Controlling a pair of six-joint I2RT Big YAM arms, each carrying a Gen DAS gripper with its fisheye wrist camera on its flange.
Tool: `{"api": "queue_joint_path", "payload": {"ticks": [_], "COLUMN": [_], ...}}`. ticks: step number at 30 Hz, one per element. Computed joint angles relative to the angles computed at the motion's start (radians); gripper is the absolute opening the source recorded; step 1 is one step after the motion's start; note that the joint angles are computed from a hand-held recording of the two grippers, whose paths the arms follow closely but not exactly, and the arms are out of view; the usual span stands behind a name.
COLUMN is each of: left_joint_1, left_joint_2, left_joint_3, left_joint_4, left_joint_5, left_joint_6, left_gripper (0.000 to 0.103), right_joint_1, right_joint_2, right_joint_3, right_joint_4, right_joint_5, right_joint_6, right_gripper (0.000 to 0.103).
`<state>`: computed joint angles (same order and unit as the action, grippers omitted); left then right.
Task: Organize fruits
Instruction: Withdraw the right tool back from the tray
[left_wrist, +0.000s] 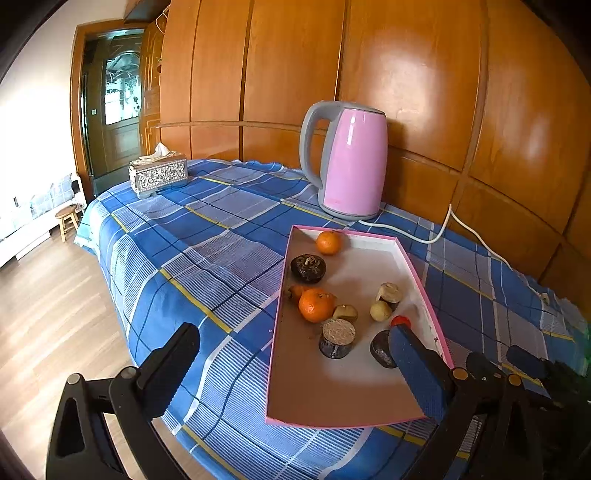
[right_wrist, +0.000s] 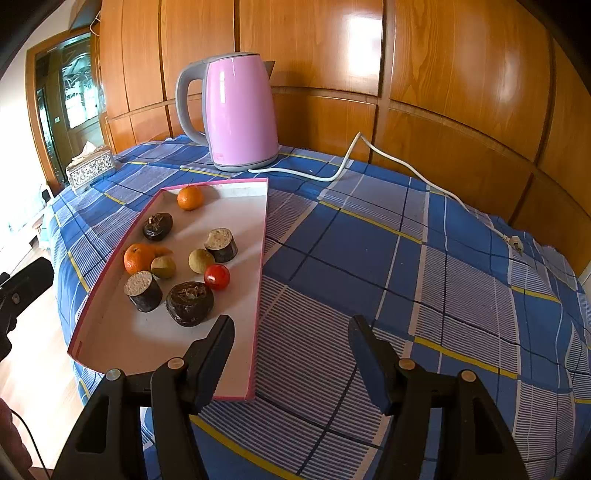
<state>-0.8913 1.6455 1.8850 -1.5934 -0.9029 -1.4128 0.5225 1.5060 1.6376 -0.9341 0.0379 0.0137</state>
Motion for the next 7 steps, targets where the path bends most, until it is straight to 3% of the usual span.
{"api": "queue_joint_path", "payload": {"ticks": [7], "left_joint_1": [0.003], "left_joint_2": [-0.001], "left_joint_3": [-0.009], "left_joint_4": [0.006], "left_joint_5": [0.012], "left_joint_6": [0.009], "left_gripper": [0.103], "right_joint_1": [-0.001], "right_joint_2": [0.000], "right_joint_3": [-0.005], "right_joint_4": [0.001], "right_joint_5": [-0.001], "right_joint_6": [0.003], "right_gripper": [0.065]}}
